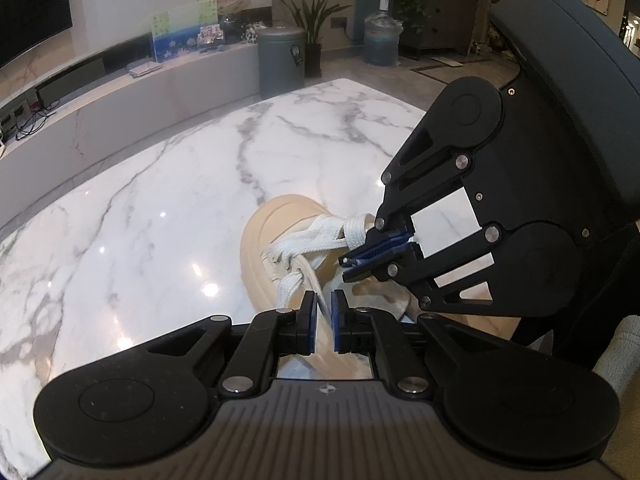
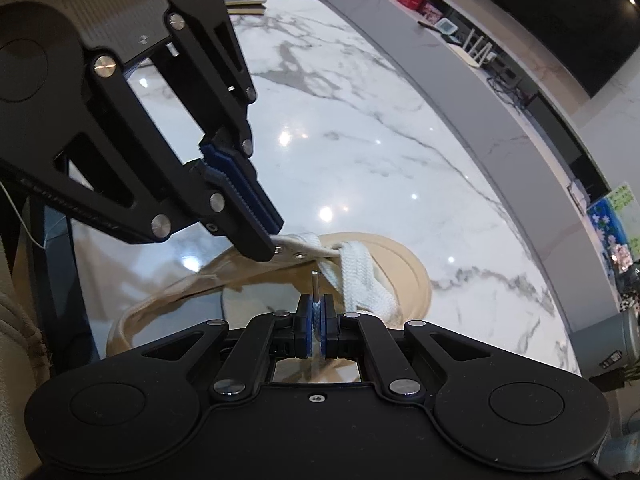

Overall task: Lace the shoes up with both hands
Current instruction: 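Hold the lace tip at the eyelet with the left gripper while the right gripper releases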

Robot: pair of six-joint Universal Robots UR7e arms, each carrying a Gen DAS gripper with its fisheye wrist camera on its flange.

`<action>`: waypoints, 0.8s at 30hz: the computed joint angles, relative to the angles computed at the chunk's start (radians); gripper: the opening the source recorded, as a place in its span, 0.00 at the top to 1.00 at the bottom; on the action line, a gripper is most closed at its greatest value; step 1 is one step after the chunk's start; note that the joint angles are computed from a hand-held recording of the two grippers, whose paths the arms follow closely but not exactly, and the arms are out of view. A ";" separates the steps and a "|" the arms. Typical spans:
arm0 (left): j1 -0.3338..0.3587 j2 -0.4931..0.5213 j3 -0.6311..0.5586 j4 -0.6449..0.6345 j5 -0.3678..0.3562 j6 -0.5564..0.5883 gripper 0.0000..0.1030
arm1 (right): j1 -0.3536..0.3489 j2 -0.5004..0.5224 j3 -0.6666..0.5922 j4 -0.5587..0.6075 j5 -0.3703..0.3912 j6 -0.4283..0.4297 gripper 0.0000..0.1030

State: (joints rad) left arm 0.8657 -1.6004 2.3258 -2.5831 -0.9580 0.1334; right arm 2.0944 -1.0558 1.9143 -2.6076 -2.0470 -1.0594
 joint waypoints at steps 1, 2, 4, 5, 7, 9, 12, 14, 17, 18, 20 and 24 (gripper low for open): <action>0.001 -0.001 -0.001 0.003 0.001 -0.003 0.94 | 0.000 0.017 -0.015 0.004 -0.001 0.001 0.98; 0.002 -0.003 -0.001 0.006 0.000 -0.004 0.94 | 0.000 0.034 -0.030 0.008 -0.003 0.002 0.99; 0.003 -0.006 -0.002 0.009 -0.003 -0.004 0.94 | 0.002 0.055 -0.048 0.023 -0.009 0.011 0.98; 0.003 -0.007 -0.003 0.011 -0.006 -0.005 0.94 | 0.003 0.066 -0.060 0.034 -0.015 0.016 0.98; 0.001 -0.008 -0.003 0.014 -0.007 -0.003 0.94 | 0.005 0.093 -0.086 0.049 -0.030 0.025 0.98; 0.001 -0.008 -0.003 0.012 -0.012 0.003 0.94 | 0.006 0.129 -0.121 0.055 -0.046 0.027 0.99; 0.004 -0.007 -0.003 0.008 -0.019 0.008 0.94 | 0.008 0.161 -0.150 0.058 -0.056 0.039 0.98; 0.005 -0.006 -0.003 0.006 -0.024 0.013 0.94 | 0.010 0.167 -0.153 0.060 -0.063 0.044 0.98; 0.005 -0.002 -0.003 0.001 -0.028 0.020 0.94 | 0.013 0.193 -0.180 0.062 -0.072 0.039 0.98; 0.006 -0.001 -0.003 -0.001 -0.029 0.022 0.94 | 0.012 0.211 -0.200 0.064 -0.073 0.034 0.98; 0.007 0.003 -0.004 -0.005 -0.031 0.027 0.94 | 0.013 0.228 -0.218 0.063 -0.076 0.029 0.98; 0.010 0.008 -0.003 -0.014 -0.036 0.033 0.94 | 0.017 0.233 -0.221 0.054 -0.079 0.015 0.98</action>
State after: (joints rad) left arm 0.8755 -1.5925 2.3225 -2.5969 -0.9942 0.1668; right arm 2.1117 -0.8228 1.6931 -2.5536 -2.1261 -1.0441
